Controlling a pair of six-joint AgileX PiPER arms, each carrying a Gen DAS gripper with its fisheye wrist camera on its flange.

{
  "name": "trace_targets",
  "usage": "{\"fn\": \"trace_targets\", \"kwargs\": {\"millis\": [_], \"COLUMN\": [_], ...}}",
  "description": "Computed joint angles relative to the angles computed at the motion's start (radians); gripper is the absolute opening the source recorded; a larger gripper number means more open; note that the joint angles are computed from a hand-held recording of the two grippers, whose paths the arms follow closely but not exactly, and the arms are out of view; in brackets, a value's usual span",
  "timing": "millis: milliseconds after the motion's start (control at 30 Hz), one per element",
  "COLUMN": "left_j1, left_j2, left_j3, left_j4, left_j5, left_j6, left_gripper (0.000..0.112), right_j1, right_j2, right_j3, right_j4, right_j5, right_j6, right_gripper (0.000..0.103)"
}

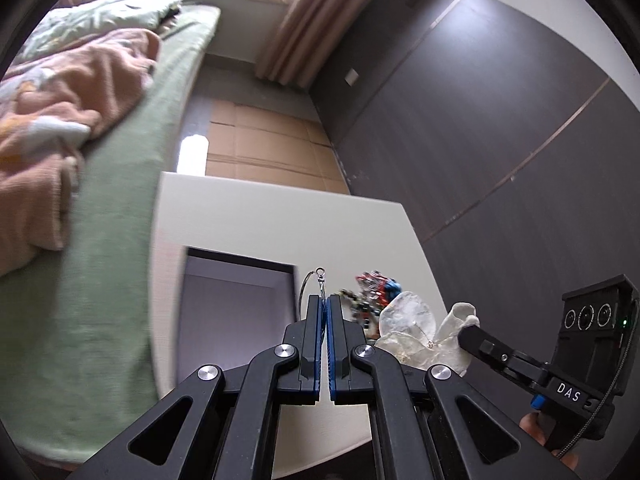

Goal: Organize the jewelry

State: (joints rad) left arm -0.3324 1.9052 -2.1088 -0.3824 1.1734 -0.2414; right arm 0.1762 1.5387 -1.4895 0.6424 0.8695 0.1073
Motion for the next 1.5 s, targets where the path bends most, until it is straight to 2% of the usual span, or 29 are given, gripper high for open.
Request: {"fn": "trace_targets", "kwargs": {"millis": [233,333,367,400,467,567,700,1000,1167,1267,1300,1333,1367,1400,1433,1500], "left_j1": [0.080,0.103,0.109,0.116,0.120,0.120,0.102,0.039,0.026,0.022,0.014,0.009,0.004,-0.001,-0.011,-0.032], "left_j2": [-0.088,-0.127,-0.136,-0.147,-0.155,-0.158,-0.140,-0.064,-0.018,0.003,0.008,0.012,0.011,0.005,-0.015,-0.028], "left_j3": [0.099,0.150,0.159,0.173,0.184,0.193,0.192,0.159,0.125,0.097,0.088,0.079,0.082,0.093,0.125,0.146], "left_j4": [-0.005,-0.010,-0.010,-0.013,-0.015,-0.019,-0.034,-0.073,-0.029,-0.006,0.008,0.014,0.016,0.017,0.026,0.045], "left_j5": [-0.026,-0.039,-0.041,-0.046,-0.050,-0.053,-0.062,-0.095,-0.067,-0.027,-0.016,-0.010,-0.015,-0.028,-0.065,-0.100], "left_j6": [0.024,0.036,0.038,0.045,0.050,0.058,0.056,0.033,-0.053,-0.082,-0.086,-0.089,-0.091,-0.095,-0.107,-0.119], "left_gripper": [0.002,0.002,0.002,0.002,0.002,0.002,0.002,0.002,0.002,0.006,0.013,0.032,0.045,0.070,0.082,0.083], "right_j1": [0.142,0.169,0.181,0.194,0.199,0.179,0.168,0.039,-0.066,-0.112,-0.128,-0.142,-0.156,-0.166,-0.170,-0.184], "right_j2": [0.147,0.241,0.279,0.307,0.294,0.239,0.150,-0.055,-0.125,-0.151,-0.161,-0.170,-0.178,-0.183,-0.189,-0.200], "right_j3": [-0.201,-0.297,-0.348,-0.389,-0.352,-0.247,-0.140,0.096,0.204,0.251,0.266,0.277,0.287,0.292,0.298,0.311], "right_j4": [-0.037,0.009,-0.044,-0.110,-0.139,-0.084,-0.166,-0.153,-0.103,-0.054,-0.043,-0.035,-0.030,-0.031,-0.039,-0.041], "right_j5": [0.000,0.025,0.060,0.092,0.062,0.021,0.001,-0.023,-0.019,-0.021,-0.021,-0.020,-0.020,-0.020,-0.022,-0.020], "right_j6": [0.067,0.027,0.081,0.149,0.184,0.139,0.191,0.186,0.148,0.107,0.097,0.088,0.081,0.077,0.082,0.083], "right_gripper": [0.003,0.006,0.020,0.045,0.066,0.066,0.066,0.066,0.066,0.066,0.066,0.066,0.066,0.066,0.066,0.066]}}
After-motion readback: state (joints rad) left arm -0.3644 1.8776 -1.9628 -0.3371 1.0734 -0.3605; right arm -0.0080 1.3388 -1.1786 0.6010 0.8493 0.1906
